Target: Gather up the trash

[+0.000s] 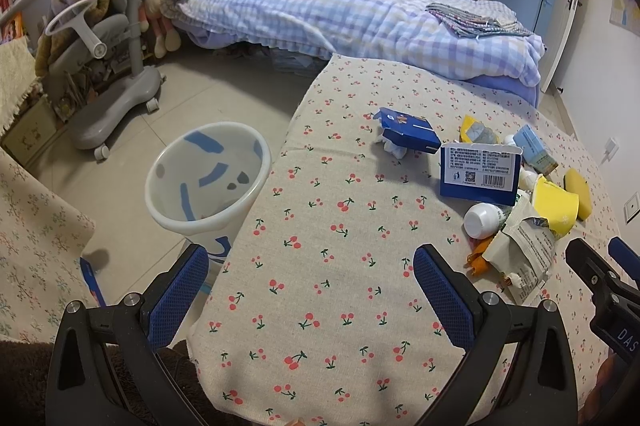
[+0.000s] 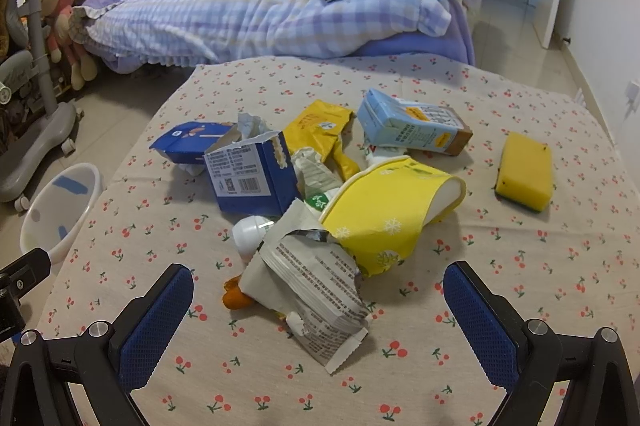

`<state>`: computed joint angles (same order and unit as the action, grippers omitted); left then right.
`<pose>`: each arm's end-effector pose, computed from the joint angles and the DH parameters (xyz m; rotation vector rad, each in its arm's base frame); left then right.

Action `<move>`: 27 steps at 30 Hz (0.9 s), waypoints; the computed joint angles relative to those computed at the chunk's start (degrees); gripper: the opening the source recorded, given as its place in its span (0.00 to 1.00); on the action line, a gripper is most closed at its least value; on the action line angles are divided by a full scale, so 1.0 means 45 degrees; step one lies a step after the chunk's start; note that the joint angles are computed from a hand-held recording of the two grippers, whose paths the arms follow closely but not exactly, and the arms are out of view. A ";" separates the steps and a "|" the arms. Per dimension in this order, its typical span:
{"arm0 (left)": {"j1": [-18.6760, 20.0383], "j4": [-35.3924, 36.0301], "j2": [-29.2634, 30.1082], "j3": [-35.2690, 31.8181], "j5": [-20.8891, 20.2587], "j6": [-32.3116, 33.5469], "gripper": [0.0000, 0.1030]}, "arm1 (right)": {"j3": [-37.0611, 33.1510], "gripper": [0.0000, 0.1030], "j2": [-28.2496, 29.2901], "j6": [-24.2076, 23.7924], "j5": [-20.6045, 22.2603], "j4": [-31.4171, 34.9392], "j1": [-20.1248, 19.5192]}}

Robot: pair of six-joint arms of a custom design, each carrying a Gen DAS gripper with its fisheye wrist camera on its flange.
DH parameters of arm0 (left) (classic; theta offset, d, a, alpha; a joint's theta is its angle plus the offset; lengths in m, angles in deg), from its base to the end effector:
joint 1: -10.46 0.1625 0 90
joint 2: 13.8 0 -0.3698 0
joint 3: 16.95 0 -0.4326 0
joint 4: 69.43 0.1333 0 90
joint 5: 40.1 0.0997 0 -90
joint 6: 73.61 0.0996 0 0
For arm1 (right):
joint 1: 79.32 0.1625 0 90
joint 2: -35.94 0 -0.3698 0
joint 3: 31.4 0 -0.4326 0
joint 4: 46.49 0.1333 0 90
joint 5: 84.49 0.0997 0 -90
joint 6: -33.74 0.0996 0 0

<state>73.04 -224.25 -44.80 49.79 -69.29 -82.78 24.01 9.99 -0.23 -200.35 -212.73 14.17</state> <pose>-0.1632 -0.7928 0.1063 0.0176 2.1390 -0.9103 0.1410 -0.8357 0.1228 0.5392 -2.3247 0.8477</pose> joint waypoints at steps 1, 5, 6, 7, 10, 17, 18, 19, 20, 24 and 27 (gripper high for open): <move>0.0001 0.0005 0.0011 -0.0013 -0.0008 0.0001 1.00 | 0.0042 1.00 -0.0020 -0.0022 0.0019 -0.0038 -0.0020; 0.0012 0.0003 0.0018 -0.0018 -0.0014 0.0020 1.00 | -0.0071 1.00 0.0077 -0.0010 0.0004 -0.0023 0.0003; 0.0012 0.0003 0.0018 -0.0018 -0.0014 0.0020 1.00 | -0.0140 1.00 0.0132 0.0016 -0.0017 0.0015 0.0017; 0.0018 0.0006 0.0031 -0.0023 -0.0035 0.0018 1.00 | -0.0106 1.00 0.0108 0.0021 -0.0011 0.0007 0.0008; 0.0023 -0.0023 0.0073 -0.0044 -0.0038 0.0034 1.00 | -0.0018 1.00 -0.0009 0.0005 0.0010 0.0014 0.0009; 0.0042 -0.0043 0.0026 0.0017 -0.0076 0.0019 1.00 | -0.0213 1.00 0.0099 0.0079 -0.0009 0.0088 0.0063; 0.0042 -0.0043 0.0026 0.0017 -0.0076 0.0019 1.00 | -0.0292 1.00 0.0153 0.0101 -0.0027 0.0121 0.0092; 0.0042 -0.0062 0.0045 0.0014 -0.0072 0.0024 1.00 | -0.0175 1.00 0.0068 0.0072 -0.0005 0.0082 0.0060; 0.0042 -0.0059 0.0038 0.0014 -0.0071 0.0029 1.00 | -0.0153 1.00 0.0053 0.0069 0.0001 0.0075 0.0057; 0.0042 -0.0037 0.0030 0.0011 -0.0071 0.0016 1.00 | -0.0265 1.00 0.0125 0.0096 -0.0014 0.0128 0.0099; 0.0041 -0.0034 0.0032 0.0008 -0.0068 0.0008 1.00 | -0.0104 1.00 0.0023 0.0094 0.0019 0.0059 0.0060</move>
